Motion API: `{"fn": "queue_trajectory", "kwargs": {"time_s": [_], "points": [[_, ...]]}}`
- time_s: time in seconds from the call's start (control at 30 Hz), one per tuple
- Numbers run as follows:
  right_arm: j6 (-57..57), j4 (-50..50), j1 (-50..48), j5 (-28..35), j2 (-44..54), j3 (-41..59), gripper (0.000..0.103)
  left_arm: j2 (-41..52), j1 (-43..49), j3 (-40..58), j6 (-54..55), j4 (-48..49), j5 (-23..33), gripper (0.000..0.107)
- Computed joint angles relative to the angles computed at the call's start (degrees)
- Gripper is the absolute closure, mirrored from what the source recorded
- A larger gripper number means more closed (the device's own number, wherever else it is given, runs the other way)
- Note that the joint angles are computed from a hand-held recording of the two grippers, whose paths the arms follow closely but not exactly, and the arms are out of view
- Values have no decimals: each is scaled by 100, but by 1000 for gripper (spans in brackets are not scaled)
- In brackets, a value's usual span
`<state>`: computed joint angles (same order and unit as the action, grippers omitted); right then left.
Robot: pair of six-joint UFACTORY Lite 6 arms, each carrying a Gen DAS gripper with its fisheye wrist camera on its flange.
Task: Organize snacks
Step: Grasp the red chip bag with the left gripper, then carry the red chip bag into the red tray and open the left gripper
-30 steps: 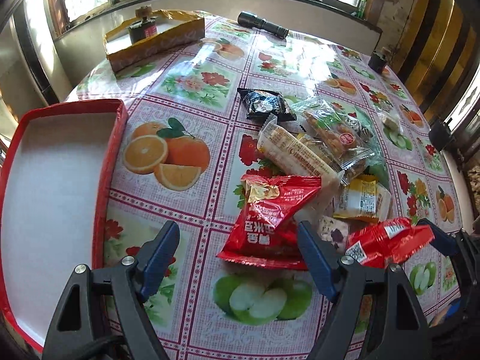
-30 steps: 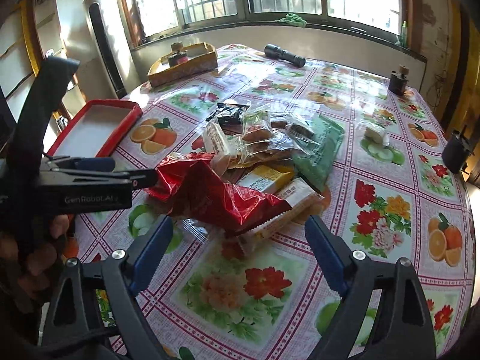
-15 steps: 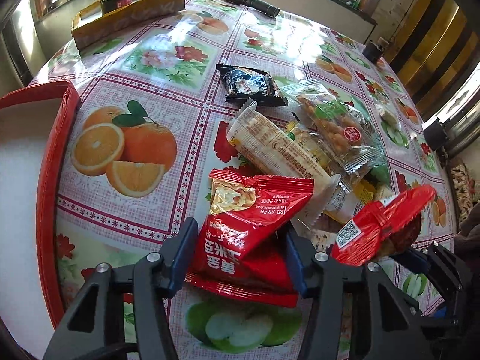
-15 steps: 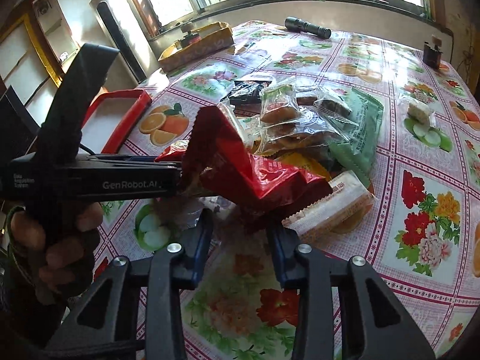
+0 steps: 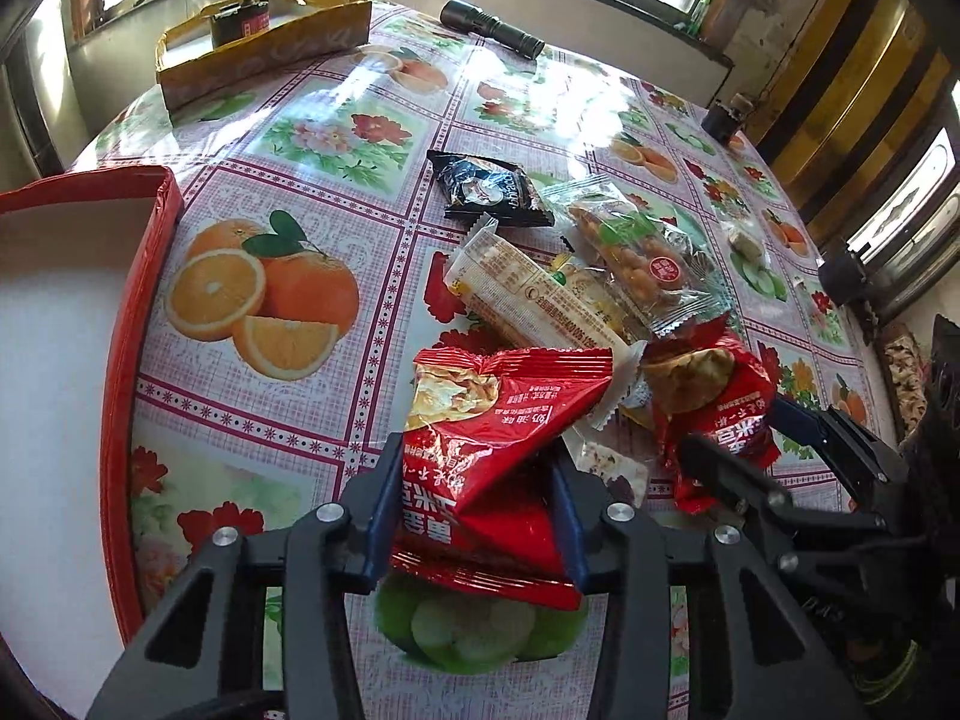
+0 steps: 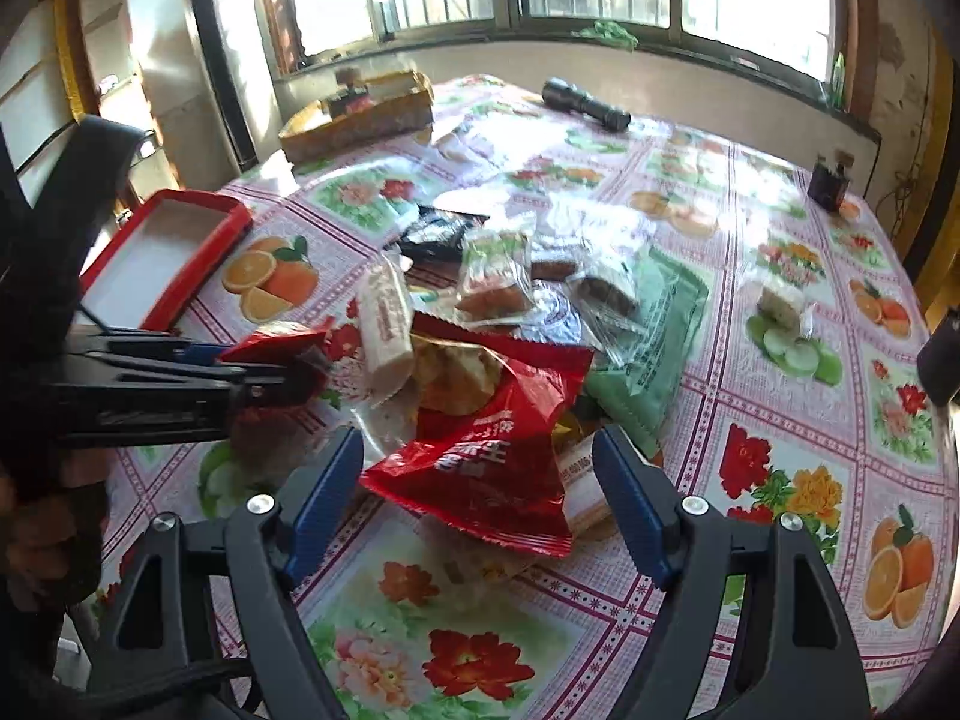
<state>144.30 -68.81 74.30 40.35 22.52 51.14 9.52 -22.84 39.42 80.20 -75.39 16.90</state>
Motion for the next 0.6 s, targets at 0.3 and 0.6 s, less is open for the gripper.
{"fn": "queue_trajectory", "kwargs": {"time_s": [0.3, 0.6], "points": [[2187, -995, 369, -117, -420, -598, 68, -1110, 96, -753, -36, 109, 6, 63], [1867, -90, 1419, 951, -313, 156, 68, -2487, 435, -1514, -794, 1099, 364, 63]]}}
